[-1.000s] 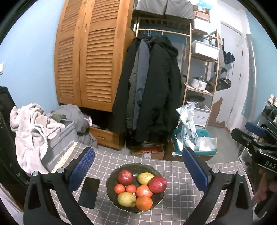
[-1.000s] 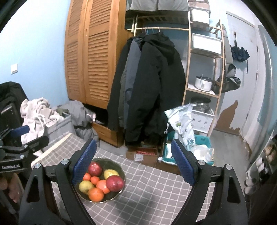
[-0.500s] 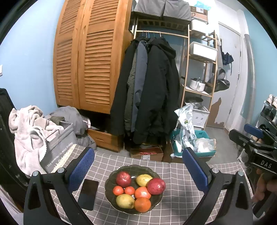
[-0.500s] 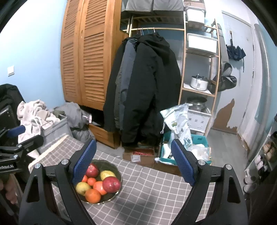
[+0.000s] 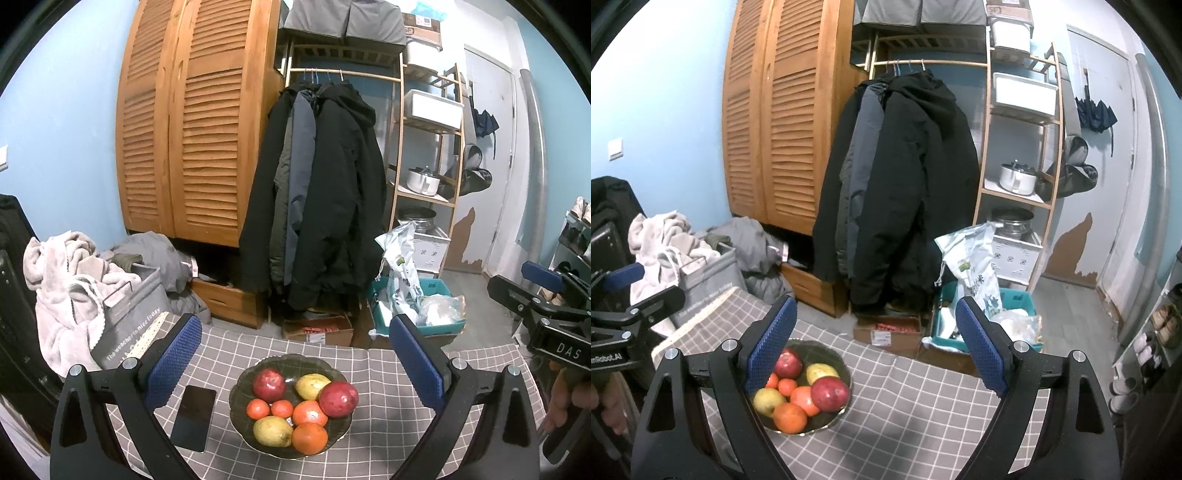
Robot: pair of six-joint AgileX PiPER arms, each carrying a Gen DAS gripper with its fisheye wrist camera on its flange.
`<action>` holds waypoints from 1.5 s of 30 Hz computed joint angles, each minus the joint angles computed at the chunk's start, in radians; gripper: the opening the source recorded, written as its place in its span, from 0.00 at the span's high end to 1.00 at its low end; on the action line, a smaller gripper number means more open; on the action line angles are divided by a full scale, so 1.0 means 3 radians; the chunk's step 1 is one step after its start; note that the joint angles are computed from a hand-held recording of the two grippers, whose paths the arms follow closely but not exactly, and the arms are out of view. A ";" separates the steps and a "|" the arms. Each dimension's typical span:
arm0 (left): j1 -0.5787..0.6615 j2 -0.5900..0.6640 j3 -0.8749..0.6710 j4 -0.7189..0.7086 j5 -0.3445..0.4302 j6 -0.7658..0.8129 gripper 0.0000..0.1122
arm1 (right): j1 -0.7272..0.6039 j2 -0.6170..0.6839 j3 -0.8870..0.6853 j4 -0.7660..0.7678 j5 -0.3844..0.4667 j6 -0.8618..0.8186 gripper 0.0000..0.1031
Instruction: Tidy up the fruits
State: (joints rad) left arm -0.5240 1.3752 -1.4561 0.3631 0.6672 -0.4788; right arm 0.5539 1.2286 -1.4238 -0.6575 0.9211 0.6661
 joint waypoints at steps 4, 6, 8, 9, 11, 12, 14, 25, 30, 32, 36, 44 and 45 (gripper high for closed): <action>-0.0010 0.0002 -0.0007 0.0024 0.0014 -0.0009 0.09 | 0.0005 0.0002 -0.0003 0.0000 0.0006 0.0001 0.16; -0.0001 -0.0006 -0.0007 0.0018 0.0021 0.0004 0.09 | 0.0008 0.0002 -0.0002 -0.0006 0.0010 0.0006 0.16; 0.0000 -0.0004 -0.0008 0.0009 0.0022 0.0007 0.09 | 0.0000 0.0005 -0.0006 0.0004 0.0003 -0.0006 0.16; 0.0004 -0.0004 -0.0010 0.0000 0.0023 0.0015 0.09 | 0.0008 0.0003 -0.0002 -0.0008 0.0009 0.0005 0.16; 0.0010 -0.0007 -0.0004 -0.0004 0.0015 0.0022 0.09 | 0.0014 0.0013 -0.0011 -0.0011 0.0018 0.0005 0.16; 0.0010 -0.0006 -0.0006 -0.0001 0.0019 0.0023 0.09 | 0.0018 0.0011 -0.0011 -0.0012 0.0018 0.0008 0.16; 0.0009 -0.0006 -0.0007 0.0000 0.0021 0.0027 0.09 | 0.0018 0.0012 -0.0013 -0.0016 0.0019 0.0010 0.16; 0.0046 -0.0007 -0.0025 -0.0041 0.0028 0.0035 0.09 | 0.0020 0.0016 -0.0020 -0.0012 0.0026 0.0001 0.16; 0.0106 -0.0004 -0.0060 -0.0143 0.0045 0.0109 0.09 | 0.0028 0.0018 -0.0024 -0.0018 0.0031 0.0012 0.16; 0.0091 -0.0002 -0.0065 -0.0119 0.0054 0.0088 0.09 | 0.0026 0.0019 -0.0024 -0.0019 0.0024 0.0011 0.16; 0.0083 -0.0001 -0.0067 -0.0084 0.0048 0.0086 0.09 | 0.0034 0.0022 -0.0028 -0.0022 0.0035 0.0013 0.16; -0.0007 -0.0010 -0.0057 0.0203 0.0082 -0.0117 0.09 | 0.0044 0.0027 -0.0033 -0.0032 0.0040 0.0023 0.16; -0.0027 0.0003 -0.0073 0.0243 0.0103 -0.0147 0.09 | 0.0035 0.0032 -0.0036 -0.0023 0.0033 0.0014 0.16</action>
State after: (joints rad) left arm -0.5321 1.3760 -1.4780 0.4361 0.6980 -0.5228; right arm 0.5644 1.2383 -1.4347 -0.6645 0.9311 0.6705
